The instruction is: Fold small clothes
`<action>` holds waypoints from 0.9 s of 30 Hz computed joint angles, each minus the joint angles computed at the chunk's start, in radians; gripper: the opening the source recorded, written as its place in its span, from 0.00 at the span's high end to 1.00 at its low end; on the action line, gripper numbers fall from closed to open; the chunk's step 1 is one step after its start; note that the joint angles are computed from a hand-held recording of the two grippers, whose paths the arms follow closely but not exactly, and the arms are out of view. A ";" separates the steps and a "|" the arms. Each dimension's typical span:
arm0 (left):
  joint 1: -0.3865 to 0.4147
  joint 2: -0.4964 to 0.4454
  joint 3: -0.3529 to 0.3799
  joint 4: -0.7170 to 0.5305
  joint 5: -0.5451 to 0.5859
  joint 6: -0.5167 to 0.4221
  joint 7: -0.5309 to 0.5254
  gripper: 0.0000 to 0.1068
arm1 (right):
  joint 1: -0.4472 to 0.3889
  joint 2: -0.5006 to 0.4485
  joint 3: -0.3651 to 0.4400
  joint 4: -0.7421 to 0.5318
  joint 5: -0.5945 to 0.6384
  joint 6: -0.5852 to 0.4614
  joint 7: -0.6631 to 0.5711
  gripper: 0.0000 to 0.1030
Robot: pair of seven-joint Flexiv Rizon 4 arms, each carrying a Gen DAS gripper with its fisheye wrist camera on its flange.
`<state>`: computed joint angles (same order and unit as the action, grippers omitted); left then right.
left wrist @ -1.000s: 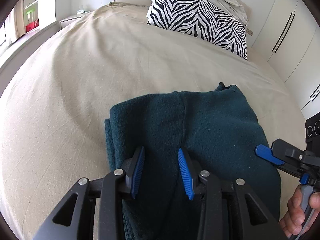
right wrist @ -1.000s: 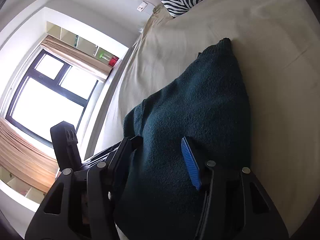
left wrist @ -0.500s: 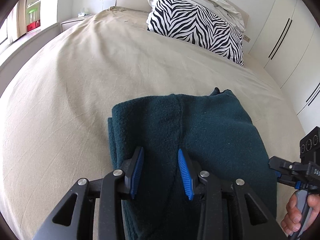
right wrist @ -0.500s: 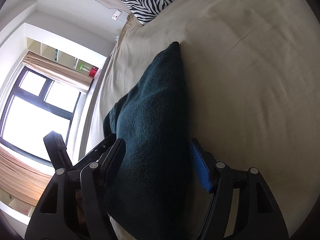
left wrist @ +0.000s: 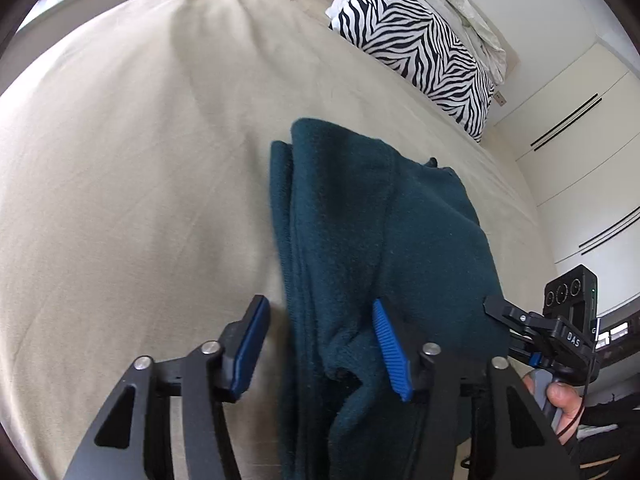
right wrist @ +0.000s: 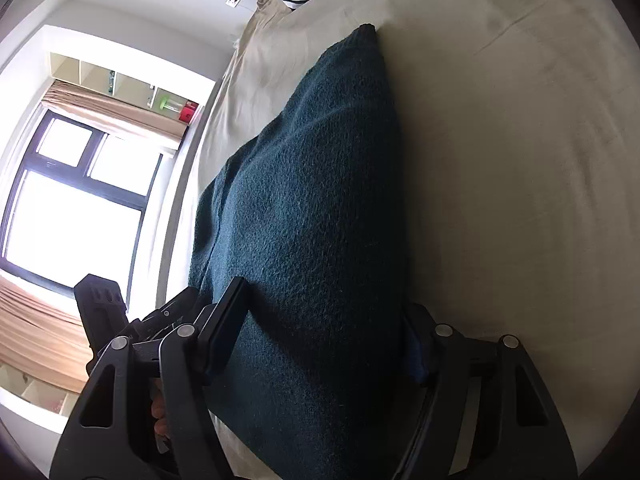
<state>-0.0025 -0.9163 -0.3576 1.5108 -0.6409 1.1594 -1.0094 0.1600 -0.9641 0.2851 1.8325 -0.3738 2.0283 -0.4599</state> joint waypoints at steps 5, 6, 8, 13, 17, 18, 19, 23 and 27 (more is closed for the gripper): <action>-0.051 -0.023 0.065 -0.055 0.056 -0.049 -0.087 0.56 | 0.066 0.047 -0.052 0.014 0.060 -0.064 -0.010 0.46; -0.060 -0.023 0.076 -0.061 0.069 -0.053 -0.097 0.58 | 0.064 0.049 -0.049 0.016 0.064 -0.070 -0.013 0.49; -0.082 -0.023 0.098 -0.076 0.104 -0.059 -0.111 0.69 | 0.063 0.057 -0.046 0.016 0.066 -0.087 -0.025 0.54; -0.080 0.021 0.086 -0.026 0.138 -0.006 -0.110 0.77 | 0.094 0.093 -0.063 0.034 0.117 -0.079 -0.044 0.65; -0.040 0.102 0.011 0.094 0.107 0.064 -0.045 0.77 | 0.115 0.158 -0.069 0.113 0.157 -0.029 -0.065 0.66; -0.030 0.124 -0.010 0.127 0.098 0.080 -0.023 0.77 | 0.115 0.176 -0.066 0.140 0.163 -0.012 -0.070 0.66; -0.018 0.145 -0.035 0.163 0.083 0.098 0.000 0.77 | 0.115 0.195 -0.063 0.169 0.171 0.006 -0.072 0.66; 0.021 0.216 -0.128 0.304 0.023 0.173 0.086 0.77 | 0.146 0.277 -0.074 0.304 0.233 0.098 -0.085 0.66; -0.006 0.242 -0.128 0.395 0.028 0.229 0.100 0.77 | 0.209 0.333 -0.091 0.428 0.315 0.168 -0.102 0.66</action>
<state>-0.0090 -0.6742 -0.4853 1.9055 -0.6130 1.3887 -0.9094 0.3691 -0.6313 0.1942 2.2609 -0.0585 2.1959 -0.5623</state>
